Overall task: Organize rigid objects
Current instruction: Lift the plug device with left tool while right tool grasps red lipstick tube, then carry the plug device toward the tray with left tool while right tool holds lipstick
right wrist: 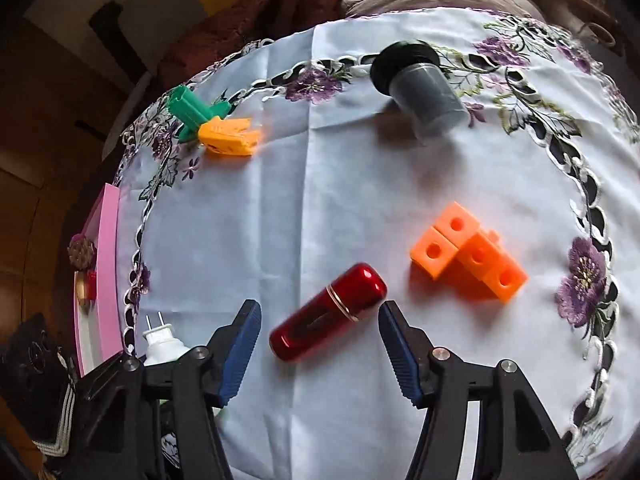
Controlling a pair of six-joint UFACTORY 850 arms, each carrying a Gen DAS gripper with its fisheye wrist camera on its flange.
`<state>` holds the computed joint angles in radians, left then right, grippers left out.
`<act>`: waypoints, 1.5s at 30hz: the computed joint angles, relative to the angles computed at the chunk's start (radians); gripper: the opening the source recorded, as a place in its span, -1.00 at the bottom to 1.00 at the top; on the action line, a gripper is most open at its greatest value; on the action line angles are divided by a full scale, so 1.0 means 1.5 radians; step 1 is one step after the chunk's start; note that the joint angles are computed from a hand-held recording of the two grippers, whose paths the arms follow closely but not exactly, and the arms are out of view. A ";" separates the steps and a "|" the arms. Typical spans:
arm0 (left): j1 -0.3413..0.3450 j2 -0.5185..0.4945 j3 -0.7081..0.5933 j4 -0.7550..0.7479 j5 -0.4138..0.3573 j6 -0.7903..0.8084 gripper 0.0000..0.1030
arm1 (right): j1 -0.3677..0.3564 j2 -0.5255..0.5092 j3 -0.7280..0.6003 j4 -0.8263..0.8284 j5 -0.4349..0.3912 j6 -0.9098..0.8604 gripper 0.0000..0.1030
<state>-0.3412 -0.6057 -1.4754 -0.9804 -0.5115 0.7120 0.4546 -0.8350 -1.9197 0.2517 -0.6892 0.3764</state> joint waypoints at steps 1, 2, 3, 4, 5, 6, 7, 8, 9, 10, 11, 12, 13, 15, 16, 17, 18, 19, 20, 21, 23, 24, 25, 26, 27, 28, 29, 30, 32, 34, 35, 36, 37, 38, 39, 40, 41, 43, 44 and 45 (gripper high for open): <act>-0.001 0.001 0.001 0.002 0.002 0.001 0.24 | 0.003 -0.010 -0.018 -0.020 -0.013 0.014 0.22; -0.001 0.001 0.001 0.003 0.002 0.000 0.24 | 0.006 -0.017 -0.029 -0.039 -0.022 0.028 0.22; 0.000 0.001 0.002 0.000 0.003 0.001 0.24 | 0.007 -0.024 -0.039 -0.049 -0.028 0.039 0.22; 0.000 0.001 0.002 -0.002 0.003 0.001 0.24 | 0.008 -0.028 -0.043 -0.049 -0.025 0.045 0.22; -0.001 0.001 0.002 -0.004 0.005 0.001 0.24 | 0.008 -0.030 -0.045 -0.054 -0.023 0.055 0.22; -0.001 0.002 0.004 -0.005 0.006 0.003 0.24 | 0.009 -0.033 -0.050 -0.067 -0.022 0.074 0.22; -0.001 0.002 0.004 -0.006 0.007 0.004 0.24 | 0.009 -0.037 -0.057 -0.075 -0.023 0.086 0.22; -0.001 0.002 0.004 -0.007 0.007 0.004 0.24 | 0.009 -0.043 -0.066 -0.080 -0.024 0.095 0.22; -0.001 0.001 0.003 -0.008 0.006 0.004 0.24 | 0.009 -0.050 -0.077 -0.084 -0.028 0.100 0.21; 0.000 0.002 0.004 -0.009 0.007 0.005 0.23 | 0.012 -0.066 -0.103 -0.096 -0.039 0.107 0.16; 0.000 0.003 0.006 -0.013 0.008 0.008 0.24 | 0.016 -0.081 -0.125 -0.112 -0.052 0.108 0.07; 0.000 0.003 0.006 -0.014 0.008 0.009 0.24 | 0.021 -0.095 -0.147 -0.123 -0.066 0.101 -0.21; 0.000 0.003 0.007 -0.012 0.008 0.007 0.23 | 0.028 -0.109 -0.170 -0.138 -0.081 0.088 -0.44; -0.002 0.005 0.009 -0.004 0.012 0.004 0.21 | 0.048 -0.129 -0.205 -0.199 -0.106 0.059 -0.49; -0.003 0.006 0.009 0.001 0.014 0.002 0.21 | 0.055 -0.136 -0.217 -0.205 -0.110 0.027 -0.49; -0.005 0.005 0.008 0.011 0.017 -0.005 0.19 | 0.061 -0.144 -0.231 -0.211 -0.115 0.002 -0.49; -0.006 0.004 0.006 0.022 0.020 -0.013 0.18 | 0.065 -0.157 -0.251 -0.224 -0.130 -0.011 -0.48; -0.009 0.003 0.004 0.041 0.025 -0.026 0.13 | 0.066 -0.169 -0.271 -0.228 -0.144 -0.025 -0.48; -0.011 0.004 0.004 0.060 0.033 -0.040 0.04 | 0.064 -0.179 -0.287 -0.218 -0.154 -0.045 -0.48; -0.013 0.003 0.003 0.072 0.039 -0.048 0.05 | 0.059 -0.183 -0.294 -0.200 -0.155 -0.060 -0.48; -0.013 0.003 0.003 0.075 0.041 -0.050 0.05 | 0.049 -0.174 -0.276 -0.166 -0.138 -0.087 -0.48; -0.014 0.003 0.004 0.073 0.043 -0.049 0.05 | 0.045 -0.160 -0.250 -0.154 -0.118 -0.100 -0.48; -0.014 0.003 0.004 0.071 0.047 -0.048 0.05 | 0.042 -0.143 -0.219 -0.144 -0.094 -0.108 -0.48; -0.015 0.003 0.004 0.070 0.049 -0.047 0.05 | 0.041 -0.136 -0.205 -0.139 -0.081 -0.110 -0.48; -0.014 0.004 0.006 0.067 0.051 -0.043 0.05 | 0.040 -0.134 -0.200 -0.138 -0.076 -0.111 -0.48; -0.014 0.004 0.006 0.068 0.051 -0.045 0.04 | 0.040 -0.130 -0.194 -0.138 -0.073 -0.111 -0.48; -0.014 0.005 0.006 0.067 0.052 -0.046 0.04 | 0.040 -0.127 -0.188 -0.138 -0.068 -0.111 -0.48; -0.014 0.006 0.008 0.064 0.054 -0.043 0.04 | 0.039 -0.120 -0.178 -0.141 -0.062 -0.111 -0.48; -0.017 0.011 0.014 0.073 0.064 -0.043 0.04 | 0.042 -0.120 -0.178 -0.157 -0.059 -0.114 -0.47; -0.022 0.016 0.020 0.093 0.078 -0.058 0.04 | 0.047 -0.122 -0.179 -0.175 -0.056 -0.115 -0.47; -0.023 0.020 0.024 0.101 0.087 -0.064 0.04 | 0.047 -0.122 -0.179 -0.177 -0.056 -0.115 -0.47; -0.025 0.024 0.028 0.109 0.097 -0.069 0.04 | 0.047 -0.128 -0.187 -0.174 -0.057 -0.119 -0.47; -0.027 0.028 0.032 0.121 0.107 -0.078 0.04 | 0.046 -0.128 -0.186 -0.171 -0.055 -0.123 -0.47; -0.028 0.032 0.035 0.131 0.116 -0.087 0.04 | 0.046 -0.128 -0.186 -0.171 -0.054 -0.124 -0.47; -0.028 0.037 0.039 0.135 0.124 -0.090 0.04 | 0.047 -0.128 -0.185 -0.178 -0.053 -0.123 -0.47; -0.028 0.041 0.042 0.137 0.131 -0.092 0.04 | 0.049 -0.124 -0.179 -0.188 -0.051 -0.121 -0.47; -0.028 0.047 0.047 0.144 0.140 -0.098 0.04 | 0.052 -0.123 -0.178 -0.200 -0.049 -0.120 -0.47; -0.030 0.056 0.053 0.184 0.154 -0.132 0.04 | 0.057 -0.122 -0.176 -0.224 -0.045 -0.118 -0.46; -0.029 0.059 0.055 0.199 0.159 -0.147 0.04 | 0.059 -0.119 -0.170 -0.234 -0.042 -0.118 -0.46; -0.029 0.063 0.058 0.209 0.164 -0.159 0.04 | 0.061 -0.117 -0.165 -0.244 -0.038 -0.117 -0.46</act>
<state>-0.3848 -0.5116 -1.3878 -0.6673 -0.2662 0.4738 0.5467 -1.0102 -2.1678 -0.1145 -0.7460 0.2015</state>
